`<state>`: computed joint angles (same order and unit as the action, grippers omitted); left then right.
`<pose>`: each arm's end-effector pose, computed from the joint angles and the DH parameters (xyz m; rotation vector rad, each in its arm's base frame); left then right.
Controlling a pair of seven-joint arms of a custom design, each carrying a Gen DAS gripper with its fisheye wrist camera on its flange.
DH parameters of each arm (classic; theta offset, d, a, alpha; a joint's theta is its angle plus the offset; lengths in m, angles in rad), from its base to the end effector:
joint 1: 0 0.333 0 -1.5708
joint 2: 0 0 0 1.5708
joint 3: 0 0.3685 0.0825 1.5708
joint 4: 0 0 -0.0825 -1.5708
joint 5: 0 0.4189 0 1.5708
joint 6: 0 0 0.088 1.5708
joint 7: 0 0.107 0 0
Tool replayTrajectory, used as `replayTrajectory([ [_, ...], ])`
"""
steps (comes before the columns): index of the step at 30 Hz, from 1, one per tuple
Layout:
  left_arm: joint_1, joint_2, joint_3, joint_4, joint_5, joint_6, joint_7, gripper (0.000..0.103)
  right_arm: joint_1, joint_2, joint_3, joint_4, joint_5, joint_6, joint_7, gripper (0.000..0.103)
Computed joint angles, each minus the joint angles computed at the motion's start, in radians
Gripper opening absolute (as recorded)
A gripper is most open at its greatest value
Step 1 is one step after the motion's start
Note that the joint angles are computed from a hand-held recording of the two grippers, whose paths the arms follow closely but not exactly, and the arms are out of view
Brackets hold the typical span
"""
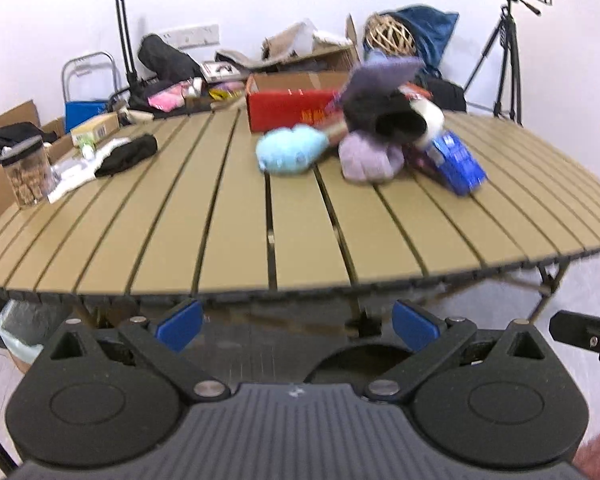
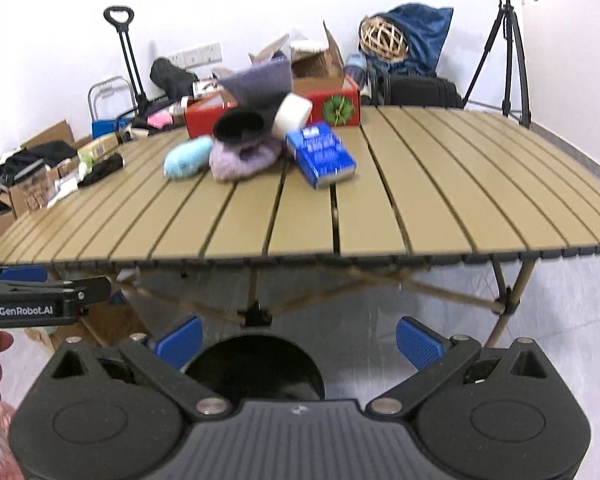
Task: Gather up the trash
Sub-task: 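Raise both tools from the bin toward the items on the table, then close the right gripper on the blue handkerchief tissue pack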
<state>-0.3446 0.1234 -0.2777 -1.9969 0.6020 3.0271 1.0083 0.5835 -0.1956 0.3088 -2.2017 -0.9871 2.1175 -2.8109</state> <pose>0.5148 -0.4117 0.5366 -1.1424 2.1849 -1.0717 0.3579 0.3968 0.5278 -1.2191 2.0634 -0.9125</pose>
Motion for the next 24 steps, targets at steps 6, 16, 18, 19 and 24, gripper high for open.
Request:
replayTrajectory([
  [6, -0.032, 0.063, 0.042, 0.108, 0.094, 0.006, -0.13, 0.103, -0.021, 0.019, -0.009, 0.037, -0.087, -0.018, -0.015, 0.103],
  [16, -0.069, 0.172, 0.08, 0.28, 0.148, -0.042, -0.229, 0.103, -0.067, 0.058, -0.049, 0.099, -0.214, 0.006, -0.023, 0.103],
  [18, -0.069, 0.199, 0.077, 0.322, 0.14, -0.061, -0.223, 0.103, -0.078, 0.063, -0.059, 0.109, -0.229, 0.019, -0.024, 0.103],
  [19, -0.076, 0.212, 0.083, 0.343, 0.144, -0.072, -0.227, 0.103, -0.084, 0.068, -0.064, 0.117, -0.235, 0.024, -0.026, 0.103],
  [24, -0.094, 0.266, 0.099, 0.43, 0.153, -0.106, -0.239, 0.103, -0.108, 0.094, -0.088, 0.139, -0.247, 0.05, -0.058, 0.103],
])
